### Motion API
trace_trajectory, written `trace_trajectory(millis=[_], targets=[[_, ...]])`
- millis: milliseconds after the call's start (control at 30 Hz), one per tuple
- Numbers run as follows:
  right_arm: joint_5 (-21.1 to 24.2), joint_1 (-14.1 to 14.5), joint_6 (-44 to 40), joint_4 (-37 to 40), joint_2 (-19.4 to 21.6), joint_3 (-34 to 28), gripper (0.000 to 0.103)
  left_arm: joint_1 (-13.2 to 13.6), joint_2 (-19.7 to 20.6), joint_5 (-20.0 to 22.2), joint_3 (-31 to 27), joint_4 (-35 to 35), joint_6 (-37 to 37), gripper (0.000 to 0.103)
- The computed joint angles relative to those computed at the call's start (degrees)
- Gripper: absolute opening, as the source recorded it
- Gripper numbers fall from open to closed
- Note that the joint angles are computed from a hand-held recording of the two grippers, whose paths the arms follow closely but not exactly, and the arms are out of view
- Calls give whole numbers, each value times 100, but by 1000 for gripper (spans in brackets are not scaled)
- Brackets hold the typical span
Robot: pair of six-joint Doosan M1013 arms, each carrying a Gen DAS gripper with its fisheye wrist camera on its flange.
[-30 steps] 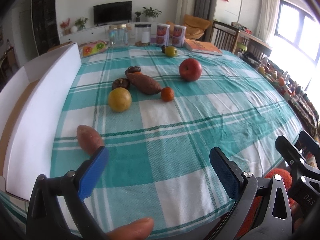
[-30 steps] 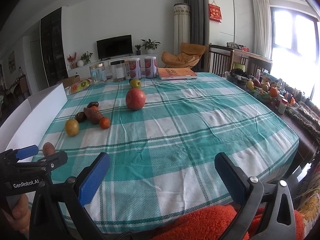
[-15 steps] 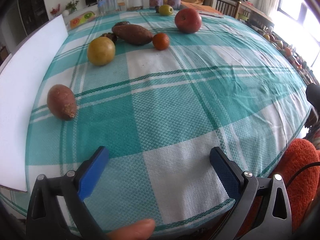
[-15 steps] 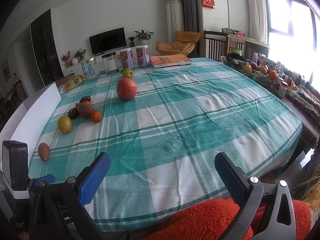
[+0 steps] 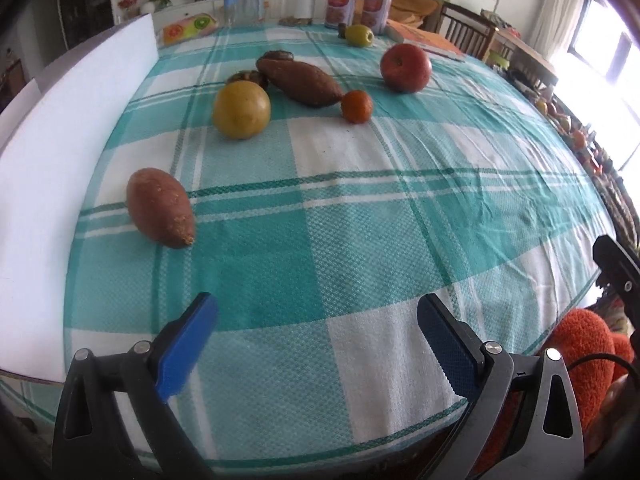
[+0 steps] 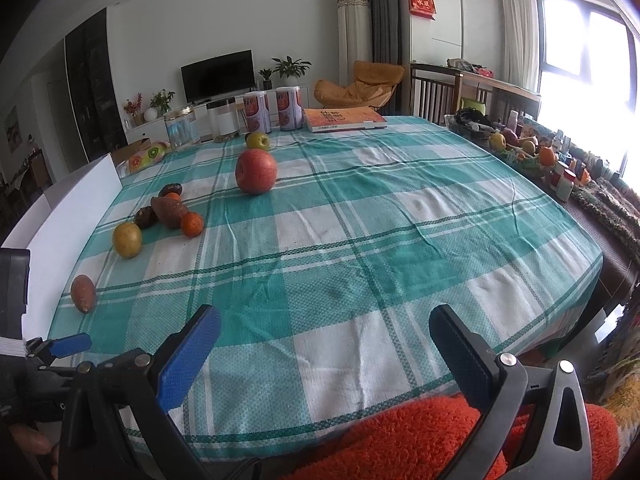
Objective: Organize fruits
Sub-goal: 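Grasp the small sweet potato with the left tool while the right tool grasps the mandarin, then carry sweet potato and mandarin over the box and open both tools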
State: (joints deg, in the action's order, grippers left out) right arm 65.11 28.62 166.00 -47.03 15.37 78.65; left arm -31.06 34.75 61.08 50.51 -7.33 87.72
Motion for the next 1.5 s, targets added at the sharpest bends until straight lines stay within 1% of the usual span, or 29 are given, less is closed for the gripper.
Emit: trace_trajectory(millis=[33, 67, 167, 267, 300, 333, 367, 400, 433, 500, 567, 633, 667, 733, 800, 867, 933, 967, 1000, 1033, 1100, 1133, 1167, 1200, 1267, 1300, 1333, 1433, 1500], targets=[[-9, 6, 4, -20, -3, 7, 103, 69, -9, -147, -35, 0, -169, 100], [-14, 12, 7, -29, -4, 9, 103, 130, 55, -124, -180, 14, -308, 100], [-30, -2, -46, 35, 6, -13, 103, 280, 438, 459, -862, 69, -774, 100], [-20, 4, -47, 17, 11, -20, 103, 329, 746, 897, -1316, 233, -1080, 99], [-14, 11, -41, -5, 10, -18, 103, 324, 812, 975, -1395, 302, -1113, 99], [-9, 19, -39, -22, 8, -17, 103, 308, 867, 1024, -1452, 411, -1118, 94], [-12, 22, -33, -29, 4, -12, 103, 289, 890, 1020, -1453, 520, -1095, 62], [-17, 21, -26, -30, -1, -6, 103, 238, 898, 1007, -1440, 829, -1126, 51], [-16, 20, -20, -23, 0, -9, 103, 223, 848, 811, -1332, 868, -990, 42], [-38, 5, 15, 17, -13, 5, 103, 221, 845, 702, -1309, 796, -746, 42], [-57, -19, 33, 92, -20, 11, 103, 300, 843, 617, -1292, 146, -144, 42], [-91, -49, 44, 168, -31, 25, 103, 323, 868, 748, -1338, -347, 563, 42], [-116, -62, 44, 208, -38, 32, 103, 317, 855, 772, -1317, -468, 851, 42], [-246, -103, 18, 322, -65, 72, 103, 302, 831, 809, -1276, -586, 1181, 42], [-424, -154, -16, 473, -97, 126, 103, 316, 811, 773, -1237, -634, 1190, 44], [-535, -188, -5, 577, -125, 170, 103, 340, 818, 772, -1251, -644, 1064, 53], [-623, -219, -32, 674, -136, 188, 103, 317, 804, 702, -1233, -453, 1004, 56], [-677, -255, -145, 813, -129, 173, 103, 305, 805, 685, -1237, -389, 1052, 53], [-764, -327, -417, 1096, -103, 119, 103, 301, 801, 668, -1225, -420, 1129, 50], [-956, -446, -907, 1579, -68, 46, 103, 290, 796, 667, -1220, -423, 1146, 43], [-1576, -754, -2317, 2899, 39, -103, 103, 243, 733, 516, -1099, -271, 1076, 42], [-1678, -902, -3057, 3560, 147, -255, 103, 250, 718, 465, -1060, -333, 1063, 42], [-1647, -1016, -3602, 3991, 297, -454, 103, 275, 713, 451, -1042, -464, 1036, 42], [-1507, -1092, -3908, 4129, 460, -677, 103, 311, 712, 468, -1034, -632, 996, 42], [-1205, -1162, -4125, 3852, 801, -1145, 103, 371, 670, 461, -973, -887, 973, 42], [-1137, -1187, -4240, 3727, 950, -1359, 103, 391, 625, 417, -913, -959, 995, 42], [-1135, -1219, -4407, 3757, 1083, -1553, 103, 412, 584, 379, -872, -1012, 1019, 42], [-1217, -1325, -4766, 4237, 1418, -2039, 103, 472, 468, 321, -768, -1185, 1101, 42], [-813, -1347, -4944, 4398, 1747, -2539, 102, 496, 413, 287, -730, -1225, 1133, 42]])
